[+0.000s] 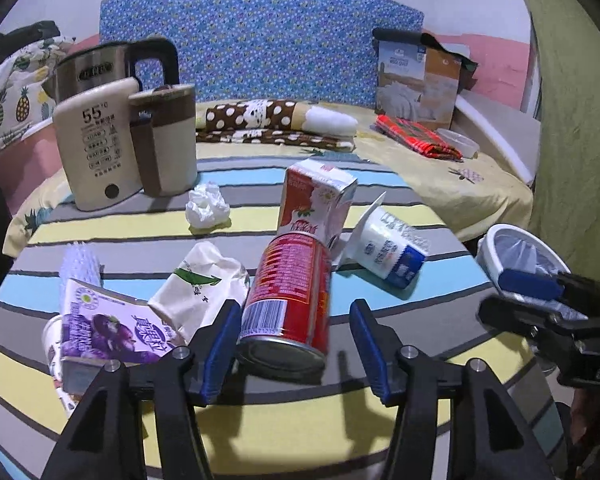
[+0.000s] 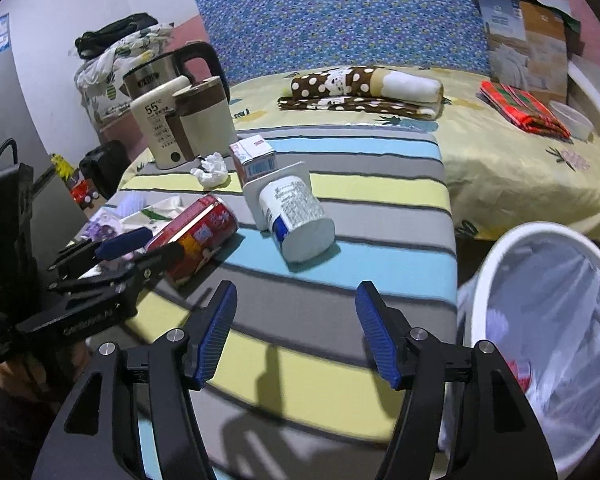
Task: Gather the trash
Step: 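Grasp the white yogurt cup with the right tool while the left tool grasps the tall red can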
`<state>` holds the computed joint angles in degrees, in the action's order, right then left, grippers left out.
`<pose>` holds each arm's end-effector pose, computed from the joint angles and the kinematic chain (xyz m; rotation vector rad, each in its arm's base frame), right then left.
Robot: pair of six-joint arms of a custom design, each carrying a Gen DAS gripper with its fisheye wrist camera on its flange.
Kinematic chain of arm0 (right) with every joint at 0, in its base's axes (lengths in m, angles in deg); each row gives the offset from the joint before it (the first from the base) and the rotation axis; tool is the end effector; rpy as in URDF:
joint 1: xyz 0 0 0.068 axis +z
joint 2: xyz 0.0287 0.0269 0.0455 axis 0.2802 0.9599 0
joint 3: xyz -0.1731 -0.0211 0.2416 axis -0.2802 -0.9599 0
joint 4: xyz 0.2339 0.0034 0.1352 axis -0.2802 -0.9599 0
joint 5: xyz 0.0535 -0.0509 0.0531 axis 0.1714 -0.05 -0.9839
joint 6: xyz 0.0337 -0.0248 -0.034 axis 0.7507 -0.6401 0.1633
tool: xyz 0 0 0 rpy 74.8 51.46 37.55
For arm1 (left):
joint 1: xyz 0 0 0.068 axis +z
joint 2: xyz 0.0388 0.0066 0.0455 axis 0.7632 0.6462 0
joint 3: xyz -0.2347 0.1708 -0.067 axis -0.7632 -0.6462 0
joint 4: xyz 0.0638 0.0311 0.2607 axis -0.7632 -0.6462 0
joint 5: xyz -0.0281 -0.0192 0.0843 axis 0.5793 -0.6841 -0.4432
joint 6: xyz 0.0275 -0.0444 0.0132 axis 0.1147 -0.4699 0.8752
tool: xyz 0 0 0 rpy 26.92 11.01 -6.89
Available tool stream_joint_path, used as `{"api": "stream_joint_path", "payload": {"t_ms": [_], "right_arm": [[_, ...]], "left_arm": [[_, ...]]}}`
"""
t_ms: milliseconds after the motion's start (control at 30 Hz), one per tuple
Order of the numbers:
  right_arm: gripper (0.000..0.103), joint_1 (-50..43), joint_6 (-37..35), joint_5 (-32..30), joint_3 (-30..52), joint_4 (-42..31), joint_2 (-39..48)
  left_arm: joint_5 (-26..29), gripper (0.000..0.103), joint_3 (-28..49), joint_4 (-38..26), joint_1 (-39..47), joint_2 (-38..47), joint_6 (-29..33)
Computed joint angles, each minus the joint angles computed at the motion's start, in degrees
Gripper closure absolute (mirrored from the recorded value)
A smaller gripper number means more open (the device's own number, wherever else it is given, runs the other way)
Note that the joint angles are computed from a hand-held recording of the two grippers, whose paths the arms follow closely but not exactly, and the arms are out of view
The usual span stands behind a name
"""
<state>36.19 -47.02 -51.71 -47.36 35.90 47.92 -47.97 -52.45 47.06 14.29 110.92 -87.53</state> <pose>0.2530 0.1095 0.0796 -0.8994 2.2174 0.6390 0.1575 -0.0867 0.0642 -0.4203 2.2361 0.0640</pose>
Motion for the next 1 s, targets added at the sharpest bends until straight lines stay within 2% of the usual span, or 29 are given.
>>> {"api": "stream_joint_path", "payload": {"t_ms": [167, 567, 800, 900, 1000], "right_arm": [[0.039, 1.43, -1.71, 0.85, 4.35, -0.71, 3.84], [0.039, 3.67, -4.23, 2.43, 12.0, -4.65, 9.81], [0.039, 3.74, -3.01, 1.18, 13.22, -6.2, 10.02], [0.046, 2.67, -1.88, -0.84, 12.86, -6.26, 9.91], [0.046, 2.08, -1.08, -1.76, 12.04, -5.53, 9.63]], "left_arm": [[4.59, 0.046, -0.6, 5.39, 3.6, 3.3, 1.86], [10.33, 0.046, -0.2, 7.76, 8.25, 6.76, 1.78], [10.05, 0.05, -0.03, 7.21, 8.49, 7.01, 1.12], [9.12, 0.05, 0.23, 5.94, 7.77, 6.44, 0.57], [7.53, 0.05, 0.11, 5.06, 6.45, 5.8, -0.58]]}}
